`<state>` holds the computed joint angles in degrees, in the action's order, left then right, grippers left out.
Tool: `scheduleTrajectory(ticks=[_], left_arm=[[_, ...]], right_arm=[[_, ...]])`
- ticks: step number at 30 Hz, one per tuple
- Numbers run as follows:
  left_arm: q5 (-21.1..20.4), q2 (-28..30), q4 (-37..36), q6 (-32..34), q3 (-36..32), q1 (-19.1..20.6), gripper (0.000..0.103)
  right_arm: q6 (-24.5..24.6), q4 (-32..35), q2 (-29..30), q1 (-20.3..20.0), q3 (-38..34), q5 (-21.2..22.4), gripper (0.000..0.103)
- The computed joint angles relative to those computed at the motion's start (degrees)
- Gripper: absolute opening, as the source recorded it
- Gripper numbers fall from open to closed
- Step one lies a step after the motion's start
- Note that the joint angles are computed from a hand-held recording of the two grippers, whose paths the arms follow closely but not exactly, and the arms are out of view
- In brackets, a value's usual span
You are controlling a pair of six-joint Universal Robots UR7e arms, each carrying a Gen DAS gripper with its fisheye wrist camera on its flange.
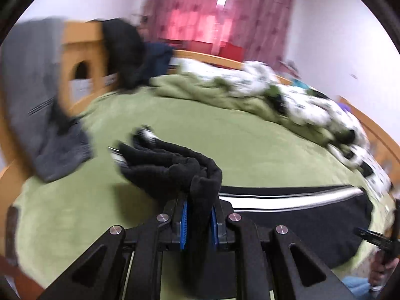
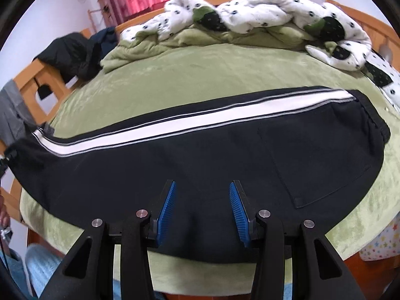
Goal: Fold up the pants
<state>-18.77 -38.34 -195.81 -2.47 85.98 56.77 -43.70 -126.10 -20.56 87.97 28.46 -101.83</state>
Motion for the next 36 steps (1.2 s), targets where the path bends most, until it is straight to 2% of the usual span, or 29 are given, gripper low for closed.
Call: scheduleTrajectory(ticks=[2,4,6,9,10,12,14,15,17,19,20,22,24,26,29,32,36], left_arm=[[-2.79,4.97,4.44,0.42,-7.28,-0.27,0.014],[-6.31,10.71,9.05,0.25,-15.04,0.00,0.014],[-10.60,15.22,15.96,-3.56,-21.34,0.71,0.014],[-16.17,20.63,24.56,-8.77,-28.62,2.01,0.014],[-18.12,21.99,26.06,-9.87,-30.03,2.53,0.014],[-22.44,23.70,32.00,-14.37,-31.94,3.45,0.014],[-22.36,24.76,36.55,-17.94,-32.96,3.62,0.014],[-22.53,24.34,36.21,-17.82,-31.77,3.53,0.015],[-24.70,21.81,36.96,-19.17,-28.23,3.49,0.024],[-29.07,18.17,36.76,-21.51,-23.48,3.74,0.046],[-30.28,15.97,34.93,-22.76,-20.05,3.67,0.051],[-29.29,12.86,29.97,-23.53,-14.42,2.97,0.062],[-25.83,9.59,26.42,-24.66,-8.65,2.09,0.067],[-21.53,5.66,25.54,-28.27,-2.44,1.40,0.067],[-17.75,0.97,25.09,-33.86,4.63,1.28,0.067],[-16.63,-2.70,25.36,-38.28,9.38,1.79,0.067],[-15.61,-5.84,21.64,-39.76,14.38,2.48,0.067]], right_arm=[[4.19,6.27,2.82,-0.41,-7.24,-0.14,0.044],[6.43,11.03,4.66,-0.93,-12.65,1.87,0.044],[5.94,9.33,3.98,-1.12,-11.97,2.66,0.044],[2.65,0.90,0.52,-1.56,-4.89,2.98,0.044],[2.37,-0.30,0.39,-1.78,-4.52,2.55,0.044],[2.05,0.29,1.05,-2.12,-5.92,1.27,0.044],[2.57,2.23,1.95,-2.66,-8.30,0.44,0.044],[3.02,3.57,2.64,-2.85,-10.09,0.45,0.044],[3.75,5.34,3.43,-3.16,-12.32,0.78,0.044],[4.80,6.80,4.14,-3.30,-14.14,1.37,0.044],[5.20,6.52,3.77,-3.14,-13.22,1.53,0.044],[4.89,6.37,2.82,-2.85,-10.91,2.14,0.044],[3.10,3.60,0.34,-2.34,-4.76,3.02,0.044],[1.93,2.39,-1.20,-2.03,-0.92,4.25,0.044],[-0.18,0.38,-3.42,-1.32,5.55,6.83,0.044],[-3.85,-2.31,-3.56,-0.15,9.51,7.44,0.044],[-5.79,-0.60,-1.58,1.31,9.25,7.23,0.044]])
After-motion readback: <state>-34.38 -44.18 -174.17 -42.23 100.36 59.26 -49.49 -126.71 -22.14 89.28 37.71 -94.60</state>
